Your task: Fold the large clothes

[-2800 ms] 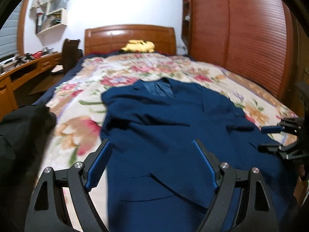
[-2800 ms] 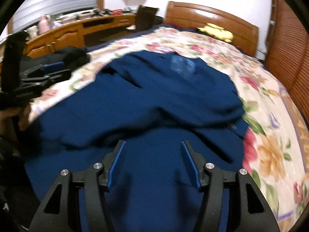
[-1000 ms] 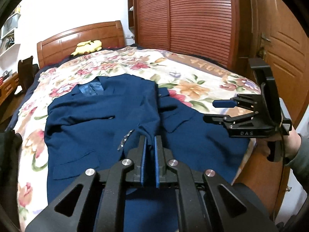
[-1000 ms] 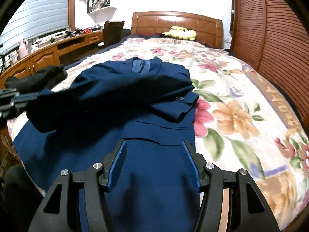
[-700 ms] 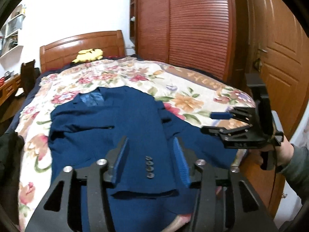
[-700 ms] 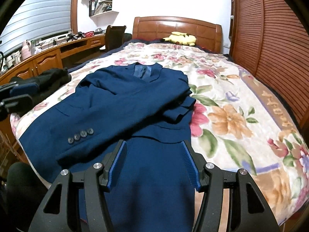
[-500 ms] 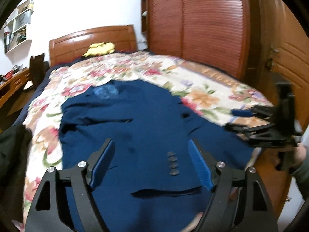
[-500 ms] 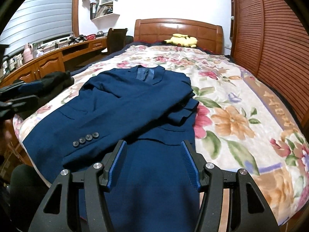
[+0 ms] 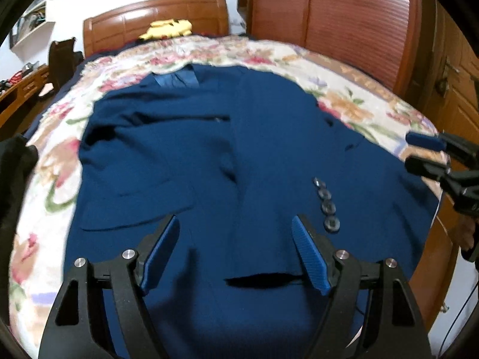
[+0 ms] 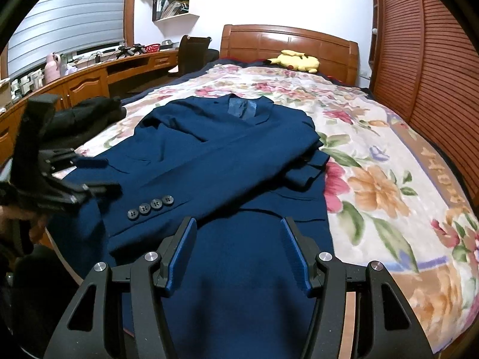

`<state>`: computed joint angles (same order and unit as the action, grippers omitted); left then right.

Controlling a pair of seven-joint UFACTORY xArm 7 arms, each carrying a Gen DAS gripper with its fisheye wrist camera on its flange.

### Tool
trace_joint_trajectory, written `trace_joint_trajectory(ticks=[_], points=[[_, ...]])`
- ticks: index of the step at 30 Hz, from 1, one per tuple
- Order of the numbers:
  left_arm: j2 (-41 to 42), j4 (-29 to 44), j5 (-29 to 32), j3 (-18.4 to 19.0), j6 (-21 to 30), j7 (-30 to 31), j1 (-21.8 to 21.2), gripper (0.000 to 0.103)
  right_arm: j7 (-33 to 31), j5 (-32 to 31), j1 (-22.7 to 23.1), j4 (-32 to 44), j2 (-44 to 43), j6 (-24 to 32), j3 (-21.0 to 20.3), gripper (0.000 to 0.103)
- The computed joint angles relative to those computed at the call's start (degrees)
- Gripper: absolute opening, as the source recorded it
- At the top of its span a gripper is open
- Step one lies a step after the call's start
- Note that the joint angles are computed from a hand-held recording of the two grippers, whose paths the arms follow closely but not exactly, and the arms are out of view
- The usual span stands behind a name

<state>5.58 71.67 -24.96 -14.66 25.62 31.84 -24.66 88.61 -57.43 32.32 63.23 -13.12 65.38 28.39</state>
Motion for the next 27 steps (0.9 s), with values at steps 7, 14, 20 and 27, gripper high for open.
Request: trace_joint_trajectory(ticks=[7, 14, 20, 27], points=[[1.47, 2.79, -6.90, -0.83, 7.39, 5.61, 1.34, 0.024, -1.44, -0.12, 0.77, 0.70, 1.02, 1.00, -0.19, 0.060], [-0.85, 3.76, -3.57, 0.75, 5.26, 5.01, 0.92, 0.008, -1.05, 0.84, 0.75, -0.41, -0.16, 0.60, -0.46, 0.060], [2.30, 10.85, 2.64, 2.88, 4.79, -0.61, 2.53, 0.008, -1.01, 0.95, 0.32, -0.51, -0.27, 0.57, -0.04, 0.060], [6.88, 16.72, 7.47, 2.86, 4.00, -4.10, 5.18, 0.011, -1.48, 0.86, 0.47, -0.12, 0.46, 1.21, 0.13, 0.060]])
